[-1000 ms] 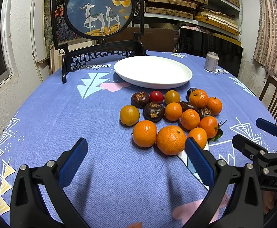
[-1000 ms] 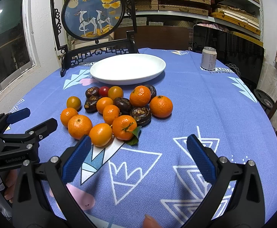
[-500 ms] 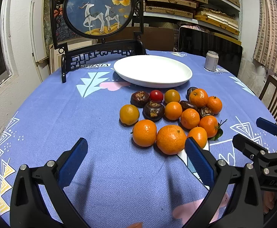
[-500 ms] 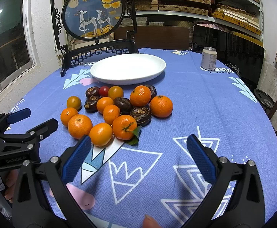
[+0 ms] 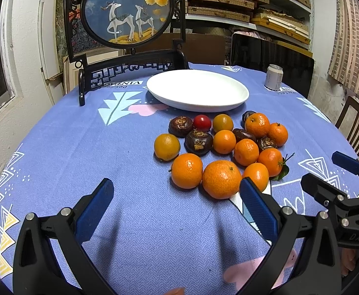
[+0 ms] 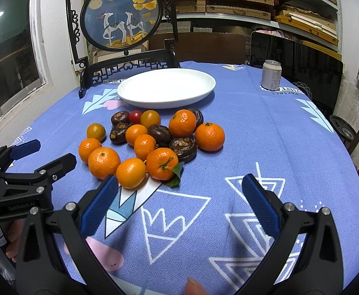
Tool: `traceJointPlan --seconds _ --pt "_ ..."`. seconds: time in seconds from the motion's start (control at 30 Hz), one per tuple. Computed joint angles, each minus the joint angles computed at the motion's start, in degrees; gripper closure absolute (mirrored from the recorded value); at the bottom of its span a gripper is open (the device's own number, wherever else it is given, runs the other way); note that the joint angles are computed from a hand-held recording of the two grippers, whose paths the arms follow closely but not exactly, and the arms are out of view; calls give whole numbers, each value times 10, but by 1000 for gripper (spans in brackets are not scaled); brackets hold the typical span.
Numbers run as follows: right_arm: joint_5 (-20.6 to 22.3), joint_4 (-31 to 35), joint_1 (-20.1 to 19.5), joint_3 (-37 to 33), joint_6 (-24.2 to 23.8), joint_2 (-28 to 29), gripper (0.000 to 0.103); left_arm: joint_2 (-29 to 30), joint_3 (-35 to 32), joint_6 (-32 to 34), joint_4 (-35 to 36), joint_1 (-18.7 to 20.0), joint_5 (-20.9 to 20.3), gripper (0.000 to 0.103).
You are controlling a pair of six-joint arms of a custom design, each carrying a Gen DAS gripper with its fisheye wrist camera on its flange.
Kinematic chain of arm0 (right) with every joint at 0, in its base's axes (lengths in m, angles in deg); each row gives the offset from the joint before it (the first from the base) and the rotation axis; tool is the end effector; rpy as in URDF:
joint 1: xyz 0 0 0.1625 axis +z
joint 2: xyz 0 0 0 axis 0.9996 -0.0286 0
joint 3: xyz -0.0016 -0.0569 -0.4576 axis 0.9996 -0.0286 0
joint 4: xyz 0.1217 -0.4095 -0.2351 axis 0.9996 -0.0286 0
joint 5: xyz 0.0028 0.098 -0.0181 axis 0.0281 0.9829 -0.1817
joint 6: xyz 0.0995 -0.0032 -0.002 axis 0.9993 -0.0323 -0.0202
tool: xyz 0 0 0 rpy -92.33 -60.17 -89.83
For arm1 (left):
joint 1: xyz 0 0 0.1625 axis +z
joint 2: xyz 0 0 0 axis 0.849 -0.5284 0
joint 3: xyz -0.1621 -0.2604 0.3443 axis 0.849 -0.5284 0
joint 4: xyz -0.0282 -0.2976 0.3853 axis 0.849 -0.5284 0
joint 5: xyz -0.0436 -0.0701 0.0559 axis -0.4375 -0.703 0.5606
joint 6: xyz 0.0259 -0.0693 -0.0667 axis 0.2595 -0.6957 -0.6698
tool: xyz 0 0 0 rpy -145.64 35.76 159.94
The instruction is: Organize fruits
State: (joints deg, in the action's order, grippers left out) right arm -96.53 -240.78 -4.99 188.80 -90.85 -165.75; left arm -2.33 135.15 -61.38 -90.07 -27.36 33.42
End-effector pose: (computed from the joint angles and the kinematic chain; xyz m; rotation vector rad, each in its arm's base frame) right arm 0.0679 -0.4904 0.2530 0.8886 -2.3429 0.9278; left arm -0.3023 -0.4435 0.0113 0.2705 2.0808 -1.0956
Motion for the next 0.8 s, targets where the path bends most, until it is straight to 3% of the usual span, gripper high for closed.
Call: traceJointPlan --seconds 0.17,0.23,0.27,0.37,0.47,0.6,0.7,0.8 --pt "2 45 -2 -8 8 -7 2 -9 3 13 -20 8 -31 1" --pt "2 79 -5 -16 17 -10 2 -17 3 15 -19 18 -58 1" --pt "4 101 -6 -21 21 -13 2 -25 2 26 -15 29 -95 1" --pt "8 176 -12 -36 23 -24 2 -41 -7 18 40 52 -145 1" --pt "18 212 -21 -43 19 -32 2 -48 -13 8 70 68 -169 1" --pt "2 219 -22 -52 16 -29 2 -34 -34 12 157 62 -146 1" --pt "-24 220 -20 -60 8 -21 2 -40 -28 11 147 62 -158 1" --pt "-28 253 -24 -74 18 -17 2 -44 -32 -20 180 56 -155 1"
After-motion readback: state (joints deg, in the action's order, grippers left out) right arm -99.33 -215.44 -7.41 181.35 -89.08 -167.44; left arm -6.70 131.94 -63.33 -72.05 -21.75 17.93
